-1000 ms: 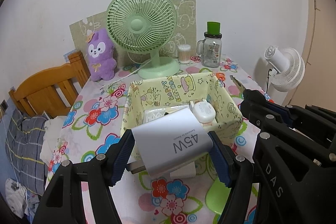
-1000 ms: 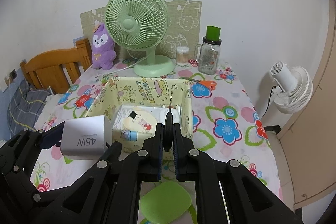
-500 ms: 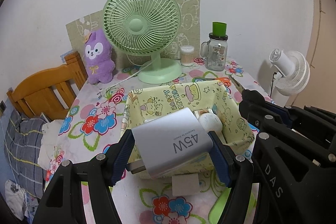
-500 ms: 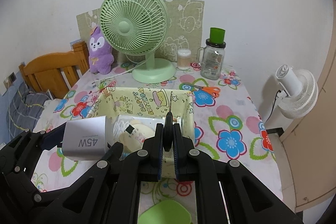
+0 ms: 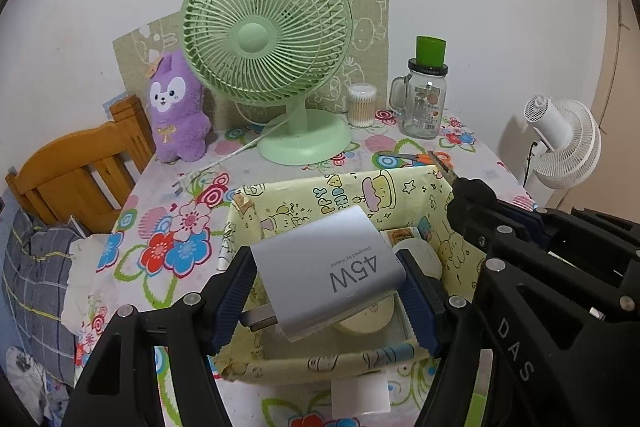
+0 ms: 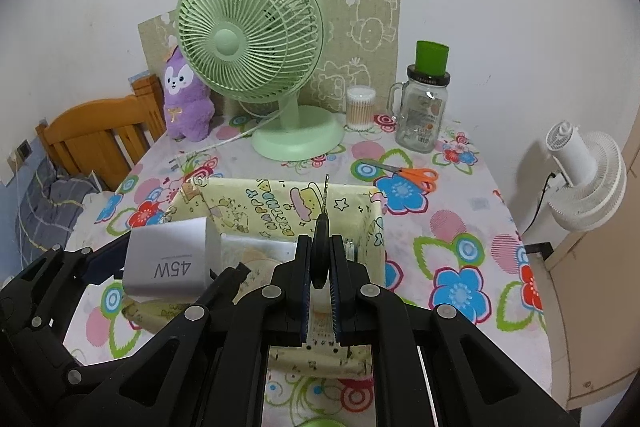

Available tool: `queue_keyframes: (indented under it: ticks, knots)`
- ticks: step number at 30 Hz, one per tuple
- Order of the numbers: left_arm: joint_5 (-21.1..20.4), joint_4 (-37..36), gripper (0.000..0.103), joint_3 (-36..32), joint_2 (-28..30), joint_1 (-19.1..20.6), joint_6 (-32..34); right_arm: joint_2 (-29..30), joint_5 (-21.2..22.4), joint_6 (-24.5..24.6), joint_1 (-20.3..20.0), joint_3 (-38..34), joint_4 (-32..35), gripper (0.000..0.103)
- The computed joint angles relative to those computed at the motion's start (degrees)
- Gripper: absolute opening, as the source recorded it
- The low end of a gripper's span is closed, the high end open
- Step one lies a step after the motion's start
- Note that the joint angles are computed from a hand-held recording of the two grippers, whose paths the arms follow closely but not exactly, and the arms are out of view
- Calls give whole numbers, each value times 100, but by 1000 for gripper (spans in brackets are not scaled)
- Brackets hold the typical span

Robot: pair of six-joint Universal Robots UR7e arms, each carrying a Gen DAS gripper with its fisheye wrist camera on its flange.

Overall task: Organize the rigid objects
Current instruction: 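Carry the charger with the left tool while the right tool carries the key to the fabric box, then lower the key into the box and open the right tool while the left tool releases the charger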

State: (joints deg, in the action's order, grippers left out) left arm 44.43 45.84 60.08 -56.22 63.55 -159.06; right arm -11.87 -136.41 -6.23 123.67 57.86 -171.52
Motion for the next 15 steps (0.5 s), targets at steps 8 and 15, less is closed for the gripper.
queue_keyframes:
  ticks: [8, 15]
  knots:
    - [7, 168, 72, -298, 254, 174, -37, 170, 247, 53, -142, -323, 449, 11]
    - [46, 397, 72, -551, 460, 303, -115, 279, 408, 159, -242, -511, 745, 11]
